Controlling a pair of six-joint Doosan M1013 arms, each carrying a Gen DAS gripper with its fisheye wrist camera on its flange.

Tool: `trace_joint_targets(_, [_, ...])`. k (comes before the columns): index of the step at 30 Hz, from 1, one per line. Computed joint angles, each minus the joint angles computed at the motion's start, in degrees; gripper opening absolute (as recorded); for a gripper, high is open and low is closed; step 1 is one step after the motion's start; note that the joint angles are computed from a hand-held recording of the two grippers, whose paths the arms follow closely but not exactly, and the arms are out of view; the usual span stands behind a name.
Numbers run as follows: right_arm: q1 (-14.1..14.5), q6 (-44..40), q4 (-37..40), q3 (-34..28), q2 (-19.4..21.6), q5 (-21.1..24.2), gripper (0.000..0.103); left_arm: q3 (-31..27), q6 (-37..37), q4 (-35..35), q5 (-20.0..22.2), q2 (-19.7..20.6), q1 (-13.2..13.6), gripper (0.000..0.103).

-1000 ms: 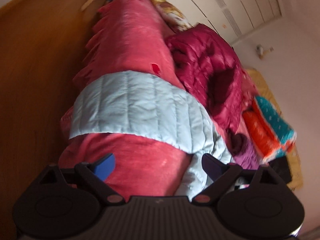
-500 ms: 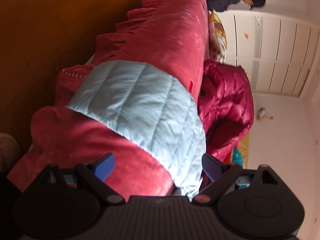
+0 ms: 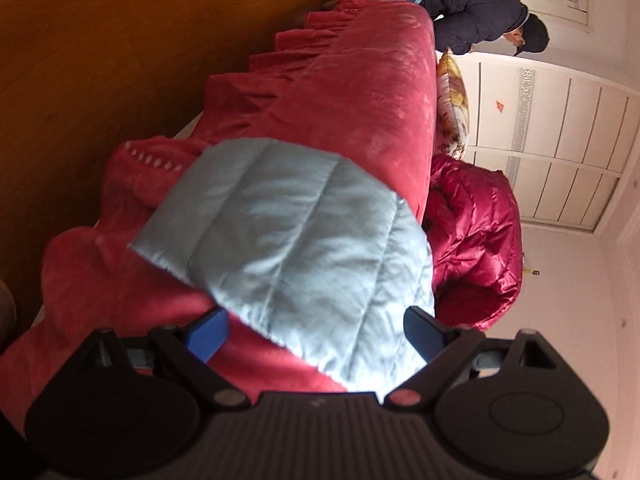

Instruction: Fold large clothes

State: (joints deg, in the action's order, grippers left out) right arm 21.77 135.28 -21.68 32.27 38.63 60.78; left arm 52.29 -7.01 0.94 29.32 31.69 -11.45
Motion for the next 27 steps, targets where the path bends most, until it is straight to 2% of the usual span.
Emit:
trace_joint_targets(6, [0.0, -0.82, -2.3, -0.17, 0.31, -3.25, 0.103, -0.96, -1.88, 5.85, -0.19, 0.77, -0.26, 0.093])
trace_joint_targets(8, [-0.14, -0.62, -2.64, -0.49, 0.57, -3.81, 0.103, -0.72, -3.02, 7.5, -0.7, 0.68, -0.34, 0.09])
trace_joint_targets(12, [-0.71, 0.47, -1.68, -1.06, 1.05, -4.7, 0.103, 0.6, -8.01, 12.12, -3.61, 0.24, -0.54, 0.078])
trace_joint_targets(18, [-1.52, 2.37, -1.26, -0.91, 1.16, -5.98, 0.103, -1.13, -7.71, 14.32, -2.56, 0.86, -0.71, 0.064])
trace_joint_targets(21, [-1.84, 3.37, -1.22, -0.83, 1.22, -6.19, 0.103, -1.14, -11.19, 17.95, -3.27, 0.92, -0.84, 0.055])
trace_joint_targets(27, [-2.55, 5.39, -0.31, -1.12, 1.49, -6.51, 0.103, -2.1, -13.79, 21.57, -3.06, 1.42, -1.0, 0.045])
